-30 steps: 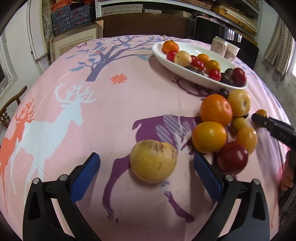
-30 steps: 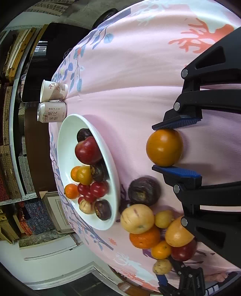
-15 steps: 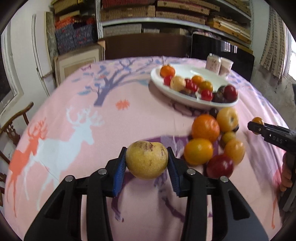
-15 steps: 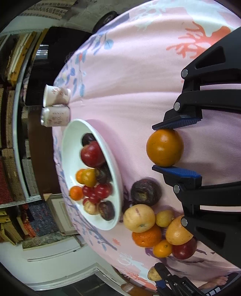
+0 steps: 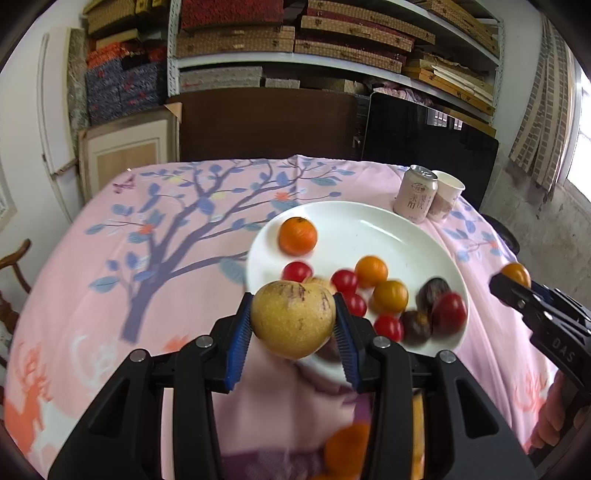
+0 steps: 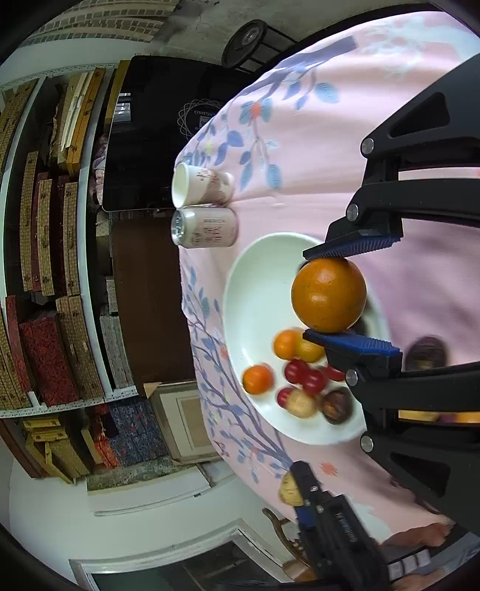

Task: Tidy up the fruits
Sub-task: 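Carry the pepino and tangerine onto the white plate and open both tools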

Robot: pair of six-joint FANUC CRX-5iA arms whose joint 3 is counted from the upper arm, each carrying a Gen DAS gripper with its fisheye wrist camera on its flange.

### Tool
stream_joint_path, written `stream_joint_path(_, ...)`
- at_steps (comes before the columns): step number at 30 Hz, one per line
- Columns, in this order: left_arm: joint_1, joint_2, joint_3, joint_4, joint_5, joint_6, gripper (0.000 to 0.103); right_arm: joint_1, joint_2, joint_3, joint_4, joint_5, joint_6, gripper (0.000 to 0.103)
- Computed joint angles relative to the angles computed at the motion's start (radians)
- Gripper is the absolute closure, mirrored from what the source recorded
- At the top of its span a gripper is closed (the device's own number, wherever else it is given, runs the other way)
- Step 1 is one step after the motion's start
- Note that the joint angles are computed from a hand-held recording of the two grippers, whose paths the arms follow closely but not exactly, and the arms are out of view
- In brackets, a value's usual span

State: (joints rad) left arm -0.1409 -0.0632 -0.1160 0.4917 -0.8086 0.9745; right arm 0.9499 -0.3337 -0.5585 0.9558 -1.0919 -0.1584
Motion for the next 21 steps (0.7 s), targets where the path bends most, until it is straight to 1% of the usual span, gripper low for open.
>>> stream_joint_path(5, -0.053, 0.125, 0.123, -0.027, -0.001, 0.05, 0.062, -0.13, 0.056, 0.032, -0.033, 0.141, 0.048, 0.065)
stream_joint_path(9, -0.084, 0.211, 0.213, -0.023, -0.026, 0.067, 0.062, -0.181, 0.089, 0.049, -0.054, 0.193, 0.085, 0.065)
stream_joint_path(10, -0.09, 0.224, 0.226, -0.024, -0.033, 0.067, 0.056, -0.186, 0.094, 0.048, -0.053, 0.198, 0.085, 0.059)
stream_joint_path(11, -0.093, 0.235, 0.226, -0.009, -0.037, 0.051, 0.052, -0.189, 0.099, 0.047, -0.054, 0.202, 0.092, 0.05)
stream_joint_path(13, -0.099, 0.23, 0.209, -0.006, -0.025, 0.04, 0.029, -0.19, 0.11, 0.044, -0.033, 0.186, 0.091, 0.046)
stream_joint_path(14, -0.101, 0.224, 0.201, -0.016, -0.018, 0.03, 0.027, -0.19, 0.111, 0.042, -0.029, 0.183, 0.088, 0.045)
stream_joint_path(16, -0.101, 0.212, 0.189, -0.021, -0.003, 0.018, 0.026, -0.189, 0.109, 0.045, -0.044, 0.187, 0.088, 0.045)
stream_joint_path(18, -0.09, 0.197, 0.17, 0.009, 0.0, 0.004, 0.025, -0.178, 0.102, 0.046, -0.037, 0.169, 0.077, 0.045)
stream_joint_path(19, -0.082, 0.19, 0.162, 0.025, -0.005, -0.002, 0.024, -0.169, 0.099, 0.048, -0.032, 0.154, 0.071, 0.044)
stream_joint_path(21, -0.064, 0.167, 0.14, 0.046, -0.011, -0.007, 0.023, -0.14, 0.08, 0.046, -0.021, 0.126, 0.05, 0.038)
